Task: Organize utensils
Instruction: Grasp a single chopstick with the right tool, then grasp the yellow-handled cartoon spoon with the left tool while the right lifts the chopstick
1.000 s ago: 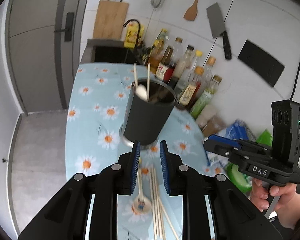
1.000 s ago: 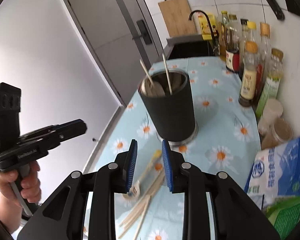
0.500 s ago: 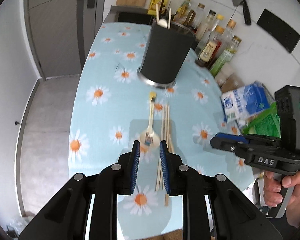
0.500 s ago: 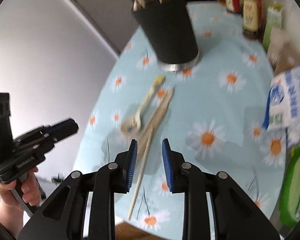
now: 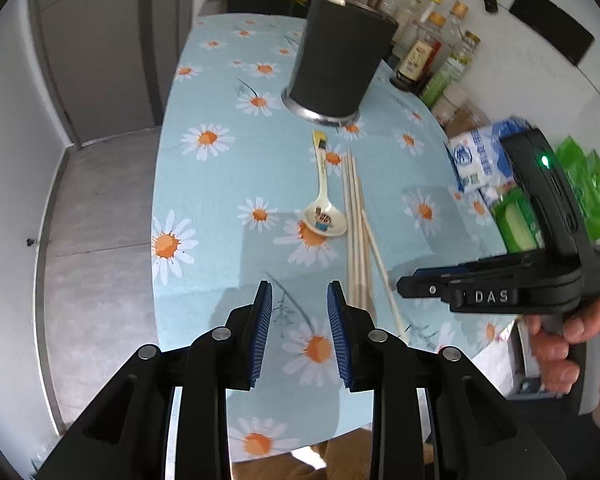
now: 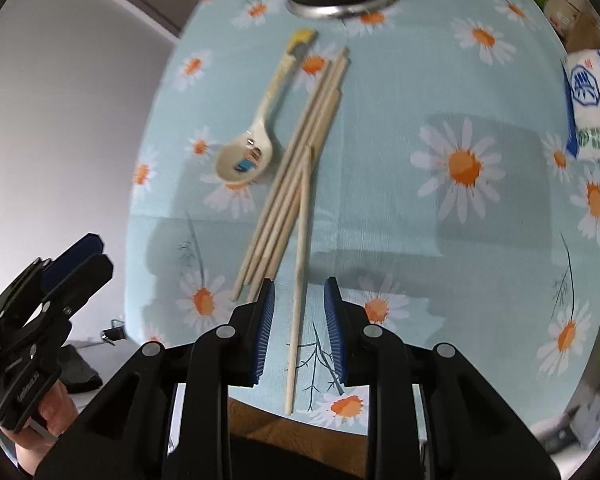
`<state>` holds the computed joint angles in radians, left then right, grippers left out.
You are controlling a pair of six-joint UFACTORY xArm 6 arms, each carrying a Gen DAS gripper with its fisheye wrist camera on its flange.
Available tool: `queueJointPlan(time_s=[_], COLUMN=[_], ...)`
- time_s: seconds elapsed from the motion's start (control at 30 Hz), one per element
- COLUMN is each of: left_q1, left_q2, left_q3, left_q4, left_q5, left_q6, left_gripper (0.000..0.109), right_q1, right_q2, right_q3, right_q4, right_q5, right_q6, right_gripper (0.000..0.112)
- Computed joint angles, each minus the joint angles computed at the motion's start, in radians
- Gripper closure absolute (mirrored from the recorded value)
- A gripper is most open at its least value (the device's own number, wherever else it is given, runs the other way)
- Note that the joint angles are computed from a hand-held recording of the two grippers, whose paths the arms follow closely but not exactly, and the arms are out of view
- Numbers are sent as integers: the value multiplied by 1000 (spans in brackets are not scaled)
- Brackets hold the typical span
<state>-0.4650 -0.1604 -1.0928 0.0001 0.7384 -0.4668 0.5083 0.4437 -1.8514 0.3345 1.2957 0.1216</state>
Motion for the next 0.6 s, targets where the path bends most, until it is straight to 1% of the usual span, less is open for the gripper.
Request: queueJointPlan(time_s=[0.07,0.2,0.27,0.3,0.33,0.43,0.53,0.6], left_q1=[20,64,86,102,111,142,163,175], left_q2=[-3,-7,-3,6,7,21,41,52], left_q3=[21,55,63,60,62,54,37,23], left_q4=[-36,-138,-197,-241,-260,-329,-365,-393], left_q5=[-11,-30,-33,-22,-17,8,31,42], left_q6=[71,245,326,385,415,526,594,632], left_gripper=[81,81,81,81,81,81,81,81], right_q1=[19,70,88,96,105,125,138,133], right_q2=[21,98,125,140,154,167,195,187], right_q3=[-31,-150,-190,-210,-228,-244,-281,-266], right_q4=[-56,-148,-183,-195,-212,-259,-289,-286], right_q5=[19,106,136,154,170,177,197,188], right_q6=[41,137,172,198,219,269,309,317], right_gripper=[85,86,91,97,98,100,107,107])
